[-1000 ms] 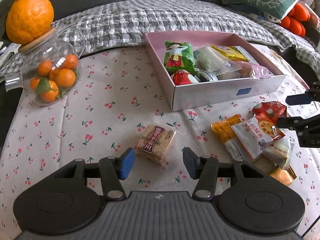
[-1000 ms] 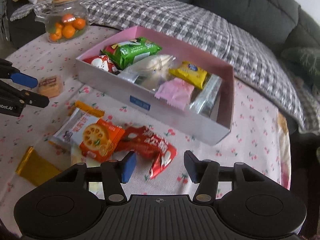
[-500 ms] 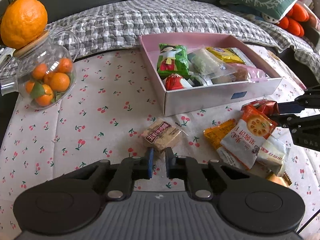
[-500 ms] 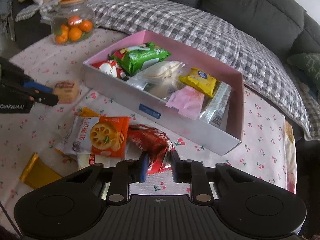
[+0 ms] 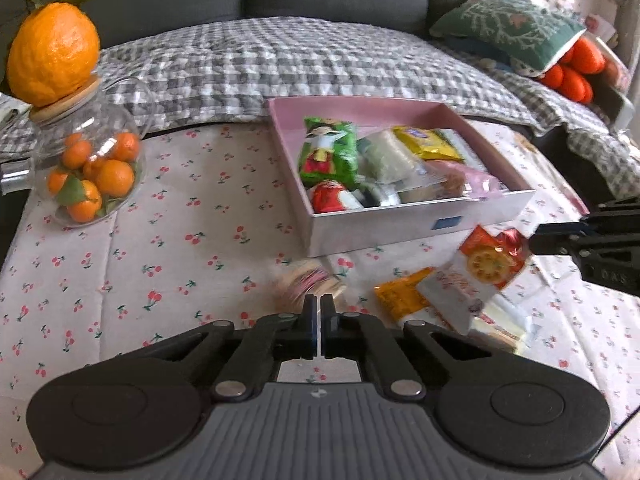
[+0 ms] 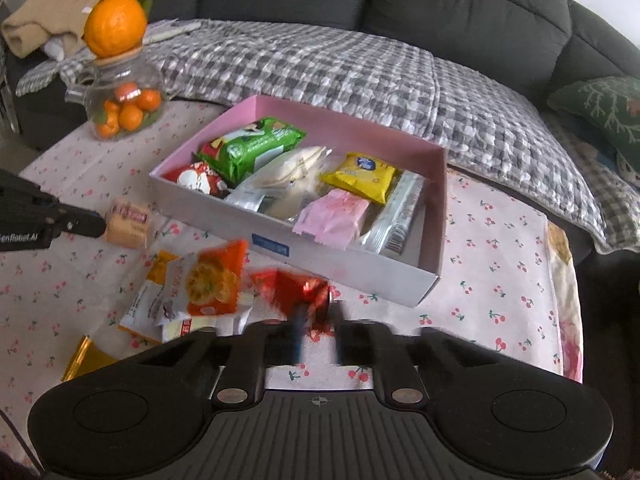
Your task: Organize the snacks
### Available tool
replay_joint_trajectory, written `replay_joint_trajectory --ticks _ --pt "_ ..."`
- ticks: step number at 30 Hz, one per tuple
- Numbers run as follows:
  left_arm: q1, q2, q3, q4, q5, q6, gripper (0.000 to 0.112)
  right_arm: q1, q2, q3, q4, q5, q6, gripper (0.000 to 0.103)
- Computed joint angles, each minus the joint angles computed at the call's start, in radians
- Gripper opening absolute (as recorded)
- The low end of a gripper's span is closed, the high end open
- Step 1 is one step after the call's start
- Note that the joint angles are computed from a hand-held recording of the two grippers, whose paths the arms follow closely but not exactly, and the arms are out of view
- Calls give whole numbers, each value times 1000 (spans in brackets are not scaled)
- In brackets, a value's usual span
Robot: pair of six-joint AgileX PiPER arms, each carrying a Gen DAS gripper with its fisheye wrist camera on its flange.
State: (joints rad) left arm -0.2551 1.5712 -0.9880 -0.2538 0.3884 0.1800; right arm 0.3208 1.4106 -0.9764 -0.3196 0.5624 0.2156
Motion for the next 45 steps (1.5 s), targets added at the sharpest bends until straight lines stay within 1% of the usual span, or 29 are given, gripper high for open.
replay_joint_trajectory --ticks 1,2,3,4,5,6,7,8,10,11,12,13,16,19,20,21,22,23,26,28,31,33,37,40,45 --pt "6 3 -11 -46 30 60 3 -4 -1 -3 10 1 -8 5" --pt "5 3 -9 -53 37 80 5 -5 -2 -3 9 2 -9 5" --pt "-6 -1 5 -19 19 67 12 -5 -2 -3 9 4 -8 5" --pt "-24 -5 12 53 4 14 23 -8 1 -4 19 8 -17 5" --pt "-41 -5 23 124 -18 -32 28 -9 5 -3 23 9 -22 6" --pt "-54 -2 27 186 -31 -77 37 -8 8 3 22 3 -28 13" --pt "-66 7 28 248 -41 -122 44 -2 11 9 12 0 -28 17" --pt "-73 14 27 298 -48 -161 47 9 17 13 -16 -1 -16 20" --pt "-82 35 19 371 -54 -215 50 29 34 19 -66 -6 0 34" --pt "-85 49 11 392 -54 -229 50 40 46 21 -96 -7 12 48" --pt "-88 63 4 420 -56 -251 52 56 56 24 -141 -9 41 56" --pt "-95 73 3 474 -65 -299 54 76 68 29 -201 -10 82 57" --pt "-103 92 -5 552 -77 -368 55 110 110 25 -299 0 146 57" --pt "-104 102 -10 555 -89 -373 54 117 126 32 -345 -26 184 53" --pt "-108 105 -11 582 -91 -400 54 113 130 24 -327 -27 171 50" --pt "-115 110 -15 619 -89 -434 53 102 132 15 -280 -31 132 40" --pt "-119 113 -17 643 -88 -452 51 91 134 8 -229 -37 91 35" --pt "-123 113 -16 665 -87 -469 50 90 134 7 -219 -39 85 30" --pt "-125 109 -9 683 -94 -479 46 91 131 4 -208 -37 78 27" --pt "-121 104 -8 642 -92 -440 44 83 118 4 -181 -39 68 25" --pt "-98 90 -7 473 -86 -281 44 66 92 7 -157 -43 67 25" --pt "-88 81 -2 407 -84 -222 44 58 73 12 -167 -42 84 25" --pt "-69 59 8 322 -84 -159 44 19 38 16 -103 -40 37 25" --pt "-51 39 14 232 -90 -92 44 7 16 18 -79 -33 16 25" --pt "-50 12 20 183 -101 -57 44 12 -6 20 -95 -32 38 25"
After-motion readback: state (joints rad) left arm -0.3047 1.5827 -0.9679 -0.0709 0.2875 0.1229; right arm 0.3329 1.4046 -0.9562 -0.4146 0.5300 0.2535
